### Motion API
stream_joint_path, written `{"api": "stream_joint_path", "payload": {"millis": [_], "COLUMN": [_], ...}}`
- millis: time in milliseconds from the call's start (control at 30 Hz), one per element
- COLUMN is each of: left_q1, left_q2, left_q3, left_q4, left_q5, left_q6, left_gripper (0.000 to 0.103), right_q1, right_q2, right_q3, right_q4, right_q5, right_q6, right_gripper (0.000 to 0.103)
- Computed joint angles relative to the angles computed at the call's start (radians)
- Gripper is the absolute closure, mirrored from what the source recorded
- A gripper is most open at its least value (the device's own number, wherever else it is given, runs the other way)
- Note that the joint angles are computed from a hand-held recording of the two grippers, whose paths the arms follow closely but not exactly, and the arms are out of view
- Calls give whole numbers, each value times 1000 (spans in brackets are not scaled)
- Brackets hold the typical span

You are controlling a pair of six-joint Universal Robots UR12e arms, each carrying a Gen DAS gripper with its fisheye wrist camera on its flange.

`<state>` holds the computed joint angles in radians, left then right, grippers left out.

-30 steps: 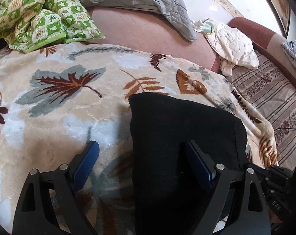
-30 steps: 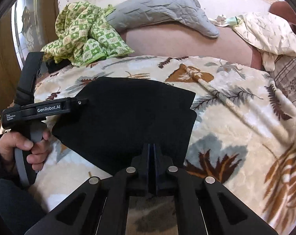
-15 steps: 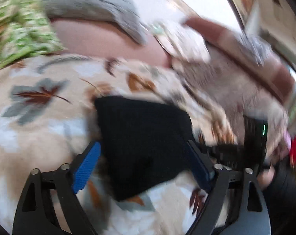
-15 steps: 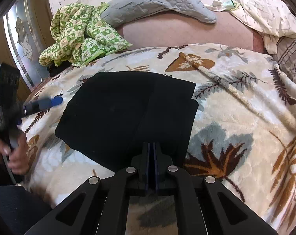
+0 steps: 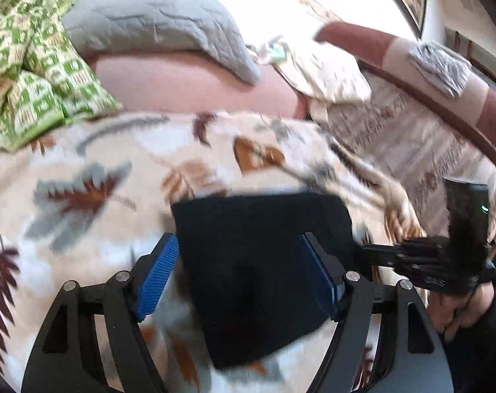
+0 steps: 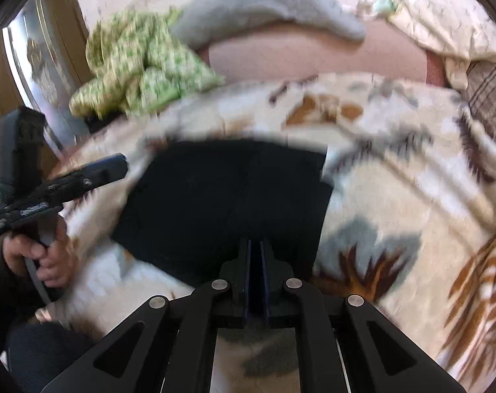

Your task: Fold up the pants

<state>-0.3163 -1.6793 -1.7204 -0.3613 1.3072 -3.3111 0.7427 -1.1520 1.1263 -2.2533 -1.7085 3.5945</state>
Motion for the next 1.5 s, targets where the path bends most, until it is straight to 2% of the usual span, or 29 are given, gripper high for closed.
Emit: {"api": "stream_joint_path", "payload": {"millis": [67,133,200,233,300,333,367,400,467,700,900,1267,1500], "left_q1": [-2,1,5,3,-2,-7,-18,-31,-36,-41,-46,-42,-41], "left_q2": [-24,-47,-62,-71,-87,-96,-108,-119,-117,-111,-114,-114,-113], "left_q3": [36,66,85,95,116,131,142,140,126,112,104,95,91], "left_q4": [-17,-35,-52,-63,-117,-175,-230,-243,-204,-176,-134,-111,-101], "left_q5": [18,12,-10,-17,-39,-37,-13,25,37,60,76,66,64], "left_q6": [-10,-27,-33,-27,-9,8,31,62,61,46,51,45,43], "left_gripper": [27,27,28,31,34,35,35,34,32,30,28,28,28], "right_q1": [-2,-8,-18,-22,-29,-37,-47,-48,-46,-36,-14,22,22], "right_q2": [5,28,57,70,95,105,104,102,101,104,120,165,166], "right_q3": [-1,-30,-67,-81,-116,-134,-123,-116,-112,-119,-154,-231,-235], "right_q4": [-96,-119,-98,-85,-5,75,114,110,105,118,162,265,271], "right_q5": [-29,-60,-63,-63,-79,-67,-30,-25,-38,-77,-165,-310,-310], "right_q6": [-12,-30,-44,-47,-34,-1,30,42,41,32,22,75,80], "right_gripper": [94,94,94,95,96,96,96,98,99,98,98,97,97]}}
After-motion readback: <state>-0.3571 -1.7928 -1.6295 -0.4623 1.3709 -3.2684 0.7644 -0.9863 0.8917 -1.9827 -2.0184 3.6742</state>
